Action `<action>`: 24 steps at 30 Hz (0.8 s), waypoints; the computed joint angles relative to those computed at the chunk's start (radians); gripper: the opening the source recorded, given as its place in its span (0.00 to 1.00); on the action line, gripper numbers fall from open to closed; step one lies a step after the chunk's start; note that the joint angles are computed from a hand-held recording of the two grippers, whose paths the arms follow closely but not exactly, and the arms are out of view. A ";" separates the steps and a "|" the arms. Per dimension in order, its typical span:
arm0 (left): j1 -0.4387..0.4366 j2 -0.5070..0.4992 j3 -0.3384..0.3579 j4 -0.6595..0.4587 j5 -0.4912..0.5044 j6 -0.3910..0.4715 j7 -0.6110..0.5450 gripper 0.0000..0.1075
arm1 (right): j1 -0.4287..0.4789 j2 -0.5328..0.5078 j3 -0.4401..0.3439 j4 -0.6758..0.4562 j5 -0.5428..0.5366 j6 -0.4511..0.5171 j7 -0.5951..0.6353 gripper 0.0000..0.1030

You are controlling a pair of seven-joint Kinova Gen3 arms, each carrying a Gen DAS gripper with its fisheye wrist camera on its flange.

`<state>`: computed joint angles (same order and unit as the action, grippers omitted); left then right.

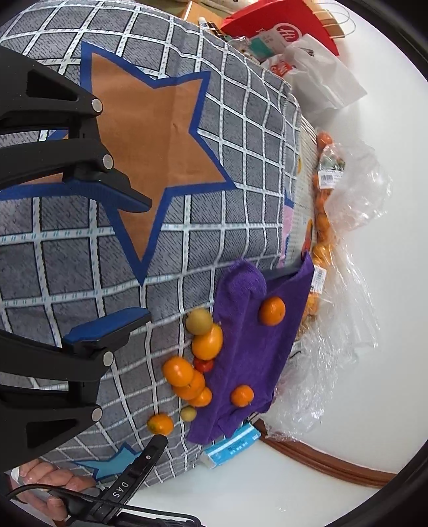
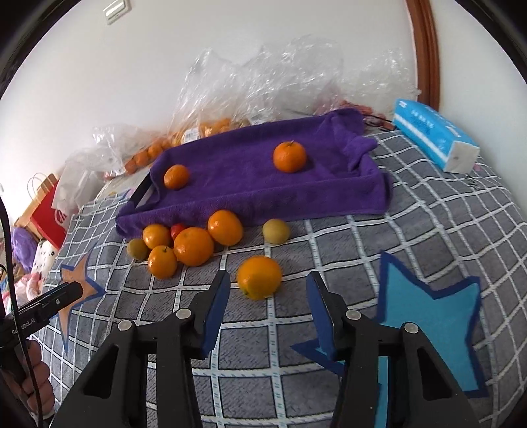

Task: Organize fruits
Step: 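Withdraw both grippers back toward the remaining fruit on the bed, then grasp a large orange with the right gripper while the left grasps a yellow-green fruit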

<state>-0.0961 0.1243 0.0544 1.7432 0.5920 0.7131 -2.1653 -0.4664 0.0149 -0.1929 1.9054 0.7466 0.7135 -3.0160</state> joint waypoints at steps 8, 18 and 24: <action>-0.010 0.019 0.006 0.012 -0.002 -0.016 -0.019 0.53 | -0.001 0.100 0.039 -0.062 -0.057 0.003 0.074 0.46; -0.012 0.052 0.033 -0.047 0.046 0.032 -0.041 0.41 | -0.078 0.083 0.058 -0.043 0.056 0.088 0.026 0.34; 0.076 0.095 0.054 -0.119 -0.063 -0.002 0.041 0.42 | -0.063 0.049 0.035 0.001 0.089 0.099 0.014 0.34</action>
<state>-0.0204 0.2196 0.1084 1.6243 0.5290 0.7111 -2.1241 -0.5291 0.0638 -0.1574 1.9064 0.8360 0.8129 -3.0023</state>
